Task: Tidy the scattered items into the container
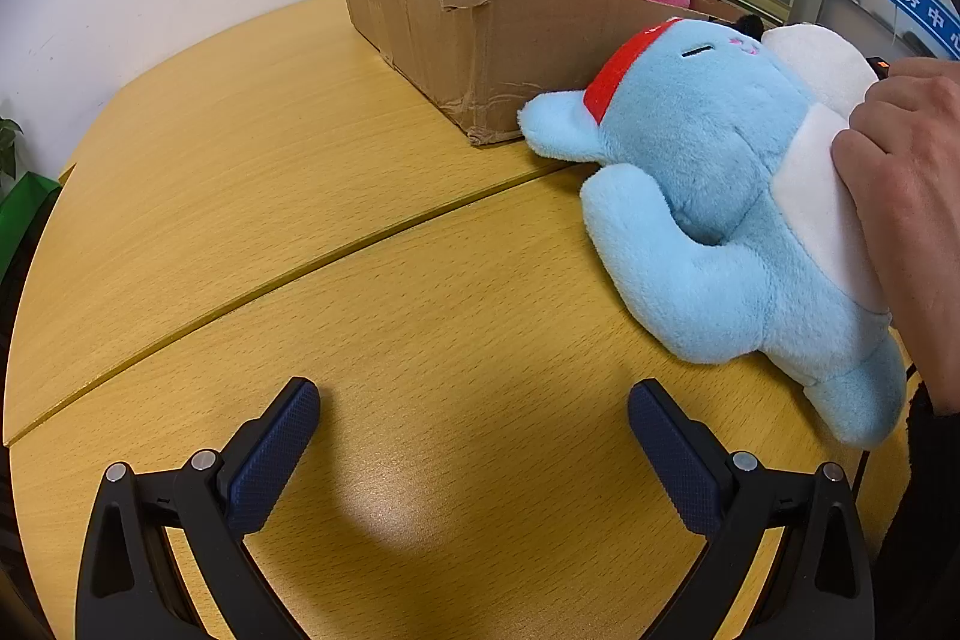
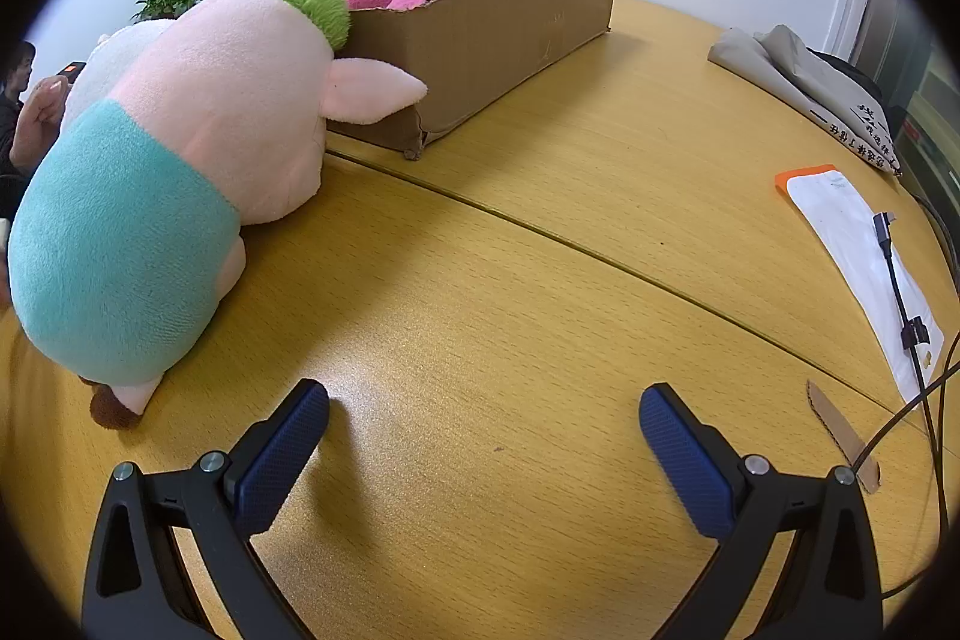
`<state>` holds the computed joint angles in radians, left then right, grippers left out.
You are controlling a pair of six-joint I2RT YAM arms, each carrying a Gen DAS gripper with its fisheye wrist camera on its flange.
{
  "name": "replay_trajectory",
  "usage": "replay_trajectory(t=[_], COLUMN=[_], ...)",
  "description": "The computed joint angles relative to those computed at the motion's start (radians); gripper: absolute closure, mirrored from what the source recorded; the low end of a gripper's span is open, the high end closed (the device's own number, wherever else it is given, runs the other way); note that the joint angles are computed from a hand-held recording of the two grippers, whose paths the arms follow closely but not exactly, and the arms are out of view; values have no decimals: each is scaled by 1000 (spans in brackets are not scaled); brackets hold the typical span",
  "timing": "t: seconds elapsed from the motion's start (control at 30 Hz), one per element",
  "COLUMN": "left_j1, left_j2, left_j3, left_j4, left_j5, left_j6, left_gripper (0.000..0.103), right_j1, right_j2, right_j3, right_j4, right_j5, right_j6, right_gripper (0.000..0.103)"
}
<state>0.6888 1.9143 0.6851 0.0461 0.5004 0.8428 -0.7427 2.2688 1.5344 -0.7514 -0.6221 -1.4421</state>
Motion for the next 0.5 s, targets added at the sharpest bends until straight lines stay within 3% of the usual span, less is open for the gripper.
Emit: replay_trajectory(t=[0.5], left_j1=[1], left_j2=[2], left_j3=[5], left_j4=[-8], left_j5=[4], left_j6=[12], left_gripper=[0], right_j1=[0], right_j2=[0], right_j3=[0], right_j4=[-1], right_j5=[0], right_j6=[-1], right_gripper=[0])
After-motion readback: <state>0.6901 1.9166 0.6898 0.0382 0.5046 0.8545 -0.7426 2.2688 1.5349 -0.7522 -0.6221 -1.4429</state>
